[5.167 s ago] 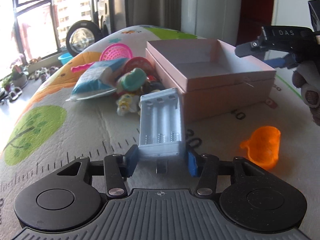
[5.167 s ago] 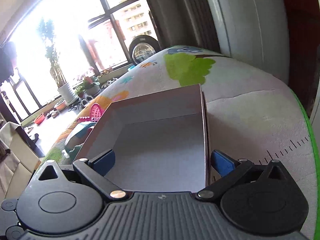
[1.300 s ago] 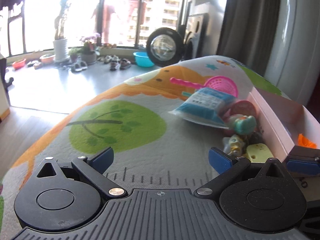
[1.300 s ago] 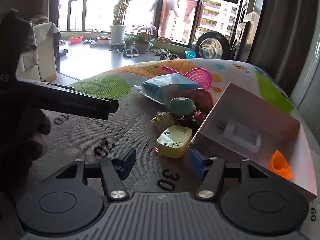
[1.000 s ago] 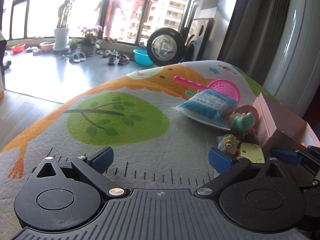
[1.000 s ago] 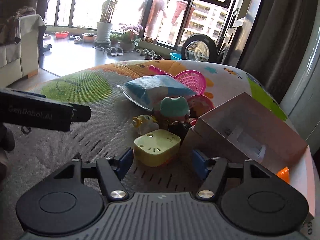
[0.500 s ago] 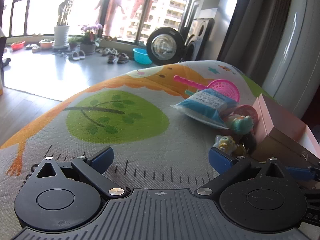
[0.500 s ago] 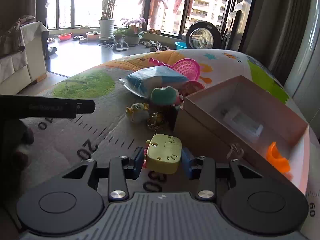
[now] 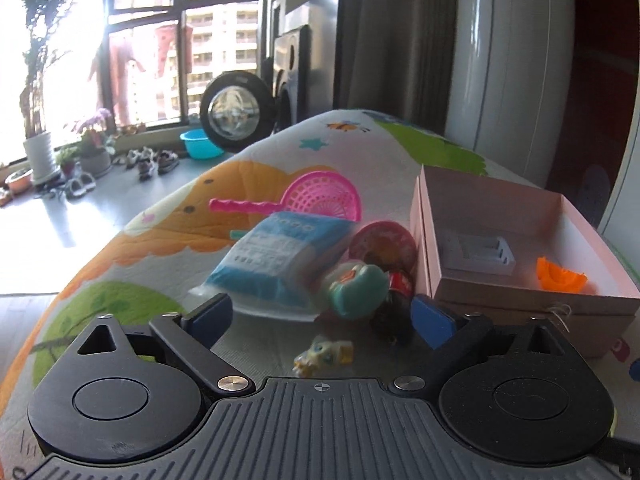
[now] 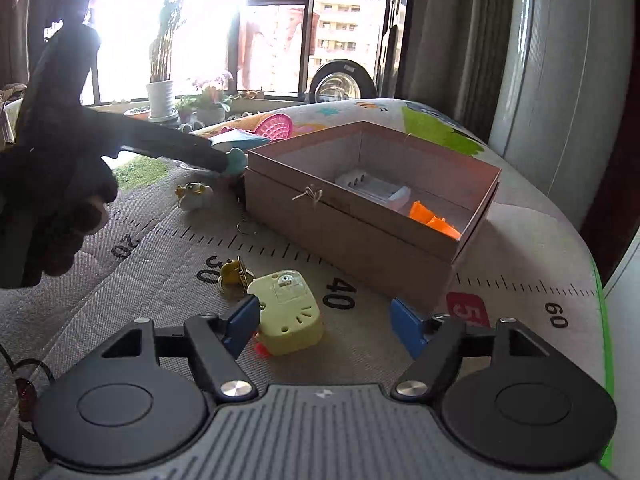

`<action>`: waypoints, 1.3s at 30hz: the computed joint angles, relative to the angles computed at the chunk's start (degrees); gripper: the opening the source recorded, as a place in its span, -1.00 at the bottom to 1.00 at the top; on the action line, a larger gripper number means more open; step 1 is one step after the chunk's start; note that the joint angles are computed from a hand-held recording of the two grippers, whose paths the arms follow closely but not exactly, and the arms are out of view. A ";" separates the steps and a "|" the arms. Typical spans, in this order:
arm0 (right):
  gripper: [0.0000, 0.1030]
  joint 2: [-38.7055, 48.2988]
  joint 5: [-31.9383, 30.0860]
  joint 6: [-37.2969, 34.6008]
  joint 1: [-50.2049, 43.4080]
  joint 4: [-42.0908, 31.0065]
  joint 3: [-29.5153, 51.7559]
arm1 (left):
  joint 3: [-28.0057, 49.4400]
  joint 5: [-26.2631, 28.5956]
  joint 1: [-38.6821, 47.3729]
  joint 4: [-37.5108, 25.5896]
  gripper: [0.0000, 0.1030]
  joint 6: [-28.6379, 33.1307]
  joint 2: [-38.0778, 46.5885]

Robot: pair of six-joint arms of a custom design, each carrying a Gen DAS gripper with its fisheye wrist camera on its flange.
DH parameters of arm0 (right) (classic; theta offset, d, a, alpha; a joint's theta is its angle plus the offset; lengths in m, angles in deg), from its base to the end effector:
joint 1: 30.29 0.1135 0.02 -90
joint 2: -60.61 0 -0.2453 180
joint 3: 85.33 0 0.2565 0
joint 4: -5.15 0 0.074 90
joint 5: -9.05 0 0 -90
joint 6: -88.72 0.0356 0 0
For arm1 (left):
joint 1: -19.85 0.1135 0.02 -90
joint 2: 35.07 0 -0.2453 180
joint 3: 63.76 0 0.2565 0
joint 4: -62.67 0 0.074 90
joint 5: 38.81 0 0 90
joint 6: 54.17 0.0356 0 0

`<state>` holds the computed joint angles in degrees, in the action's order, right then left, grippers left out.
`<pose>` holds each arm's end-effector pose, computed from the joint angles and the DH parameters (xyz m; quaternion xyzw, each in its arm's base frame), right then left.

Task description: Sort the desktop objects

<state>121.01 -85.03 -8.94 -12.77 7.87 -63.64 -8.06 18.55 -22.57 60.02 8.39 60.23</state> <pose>0.1781 0.0589 0.1020 -0.2099 0.8655 0.0706 0.4494 0.2472 -0.1998 0.1243 0.0016 0.8849 -0.0117 0.4656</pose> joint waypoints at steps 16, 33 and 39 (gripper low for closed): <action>0.56 15.93 3.78 -5.63 -8.89 13.65 7.79 | 0.38 1.33 -0.25 -0.39 -0.26 4.05 1.66; 0.64 12.38 -8.29 -4.09 -13.28 4.62 7.47 | -4.85 5.82 0.64 -0.28 -0.18 1.06 -0.08; 0.68 10.36 -8.86 -6.54 -5.88 4.42 5.17 | -11.30 6.55 -5.42 1.33 -0.23 3.92 -6.07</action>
